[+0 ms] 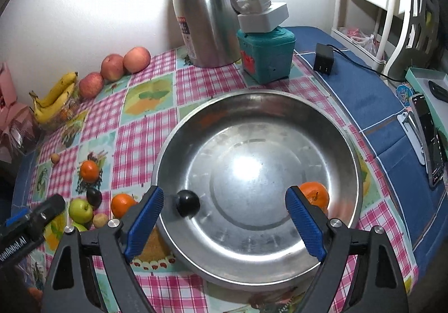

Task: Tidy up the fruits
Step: 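Withdraw both open tools from the basin back toward the remaining fruit, then grasp a second dark plum with the right tool while the left grasps a green apple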

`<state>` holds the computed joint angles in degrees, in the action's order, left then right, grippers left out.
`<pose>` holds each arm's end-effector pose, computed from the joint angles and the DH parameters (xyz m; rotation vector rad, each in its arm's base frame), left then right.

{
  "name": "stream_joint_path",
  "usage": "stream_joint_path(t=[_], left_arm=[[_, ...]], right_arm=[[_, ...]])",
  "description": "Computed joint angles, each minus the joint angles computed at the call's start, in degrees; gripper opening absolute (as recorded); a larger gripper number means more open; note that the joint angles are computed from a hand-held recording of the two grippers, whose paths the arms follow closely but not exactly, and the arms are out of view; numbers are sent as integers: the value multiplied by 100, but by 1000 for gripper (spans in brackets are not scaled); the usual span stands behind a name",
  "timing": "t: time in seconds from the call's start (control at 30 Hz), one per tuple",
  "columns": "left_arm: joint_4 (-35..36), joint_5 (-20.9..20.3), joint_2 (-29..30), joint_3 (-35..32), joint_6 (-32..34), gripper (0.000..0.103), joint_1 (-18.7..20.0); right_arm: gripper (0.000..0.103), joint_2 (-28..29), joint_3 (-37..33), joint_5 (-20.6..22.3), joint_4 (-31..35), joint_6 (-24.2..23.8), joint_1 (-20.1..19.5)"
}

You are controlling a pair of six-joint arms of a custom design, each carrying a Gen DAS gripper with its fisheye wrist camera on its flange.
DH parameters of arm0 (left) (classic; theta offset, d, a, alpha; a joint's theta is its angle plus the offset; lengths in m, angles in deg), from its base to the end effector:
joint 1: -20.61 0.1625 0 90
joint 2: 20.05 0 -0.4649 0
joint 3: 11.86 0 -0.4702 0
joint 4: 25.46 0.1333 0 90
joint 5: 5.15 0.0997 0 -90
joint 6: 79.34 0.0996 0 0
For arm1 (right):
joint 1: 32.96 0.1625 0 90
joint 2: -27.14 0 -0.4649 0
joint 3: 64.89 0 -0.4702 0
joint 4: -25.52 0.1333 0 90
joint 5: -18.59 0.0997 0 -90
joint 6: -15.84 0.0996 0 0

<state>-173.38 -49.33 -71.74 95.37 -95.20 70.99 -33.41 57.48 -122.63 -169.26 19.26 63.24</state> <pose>-0.2611 -0.6364 0.0744 0.4739 2.3550 -0.5167 0.1165 -0.5568 0.1752 -0.3532 -2.1589 0.9294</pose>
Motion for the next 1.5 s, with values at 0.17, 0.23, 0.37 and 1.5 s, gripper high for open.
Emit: stream_joint_path(t=[0.17, 0.23, 0.37, 1.5], left_arm=[[-13, -129, -88, -9, 124, 103, 86], [-29, -170, -150, -12, 129, 103, 143], [-9, -201, -269, -18, 26, 103, 261], [845, -816, -419, -209, -789, 103, 808]], right_arm=[[89, -67, 26, 162, 540, 313, 18], [89, -93, 28, 297, 699, 443, 16], [89, -37, -31, 515, 761, 398, 81], [89, 891, -764, 1096, 1392, -351, 444]])
